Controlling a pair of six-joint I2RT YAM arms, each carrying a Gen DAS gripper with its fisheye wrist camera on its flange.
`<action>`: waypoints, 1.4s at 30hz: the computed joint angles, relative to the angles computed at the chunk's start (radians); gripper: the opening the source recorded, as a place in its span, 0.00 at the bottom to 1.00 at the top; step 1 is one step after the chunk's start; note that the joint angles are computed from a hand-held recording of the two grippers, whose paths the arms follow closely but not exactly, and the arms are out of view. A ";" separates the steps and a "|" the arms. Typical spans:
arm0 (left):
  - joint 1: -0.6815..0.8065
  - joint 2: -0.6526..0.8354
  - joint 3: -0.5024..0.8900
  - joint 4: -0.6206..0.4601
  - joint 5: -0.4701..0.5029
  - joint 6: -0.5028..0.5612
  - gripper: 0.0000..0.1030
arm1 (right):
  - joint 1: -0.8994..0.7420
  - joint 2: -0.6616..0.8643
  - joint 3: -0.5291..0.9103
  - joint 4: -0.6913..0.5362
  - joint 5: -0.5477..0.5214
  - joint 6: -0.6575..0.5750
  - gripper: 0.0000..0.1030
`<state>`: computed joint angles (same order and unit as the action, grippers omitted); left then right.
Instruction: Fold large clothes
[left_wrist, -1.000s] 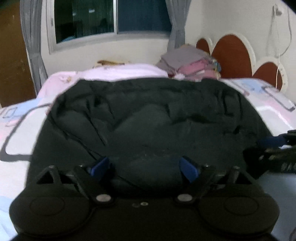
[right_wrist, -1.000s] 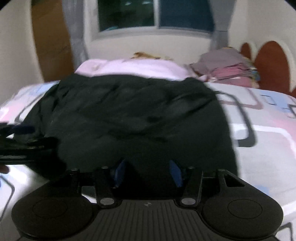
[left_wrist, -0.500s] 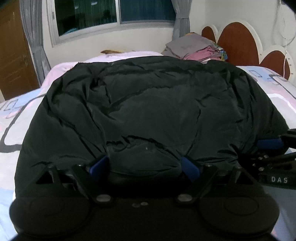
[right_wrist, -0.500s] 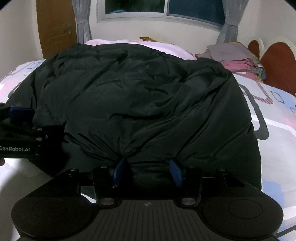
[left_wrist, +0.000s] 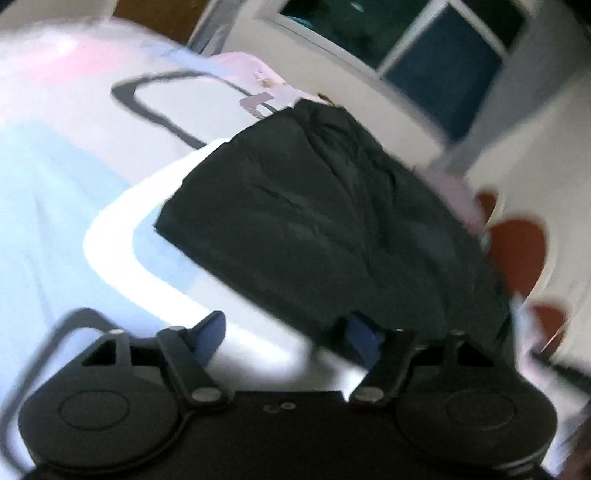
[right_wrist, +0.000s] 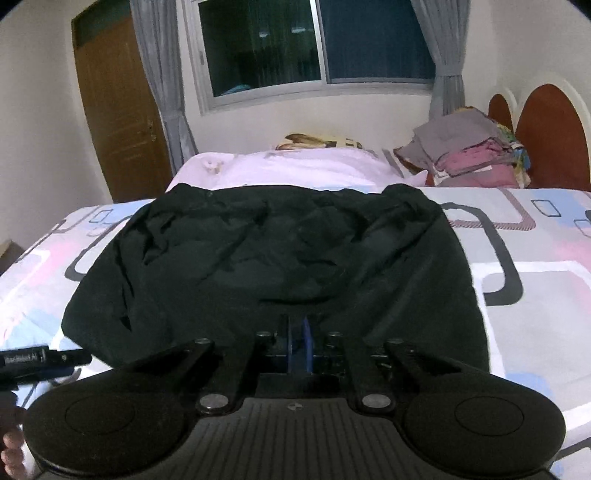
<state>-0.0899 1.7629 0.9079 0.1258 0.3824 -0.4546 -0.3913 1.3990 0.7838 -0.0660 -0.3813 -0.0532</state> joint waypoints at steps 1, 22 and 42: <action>0.007 0.029 0.011 0.036 0.017 -0.035 0.77 | 0.015 0.024 0.008 0.028 0.001 0.030 0.08; -0.136 0.123 0.169 0.318 -0.098 0.020 0.18 | 0.131 0.477 0.254 0.231 0.000 0.165 0.08; -0.346 0.085 0.289 0.118 -0.319 0.394 0.18 | 0.074 0.316 0.167 0.033 -0.078 0.264 0.06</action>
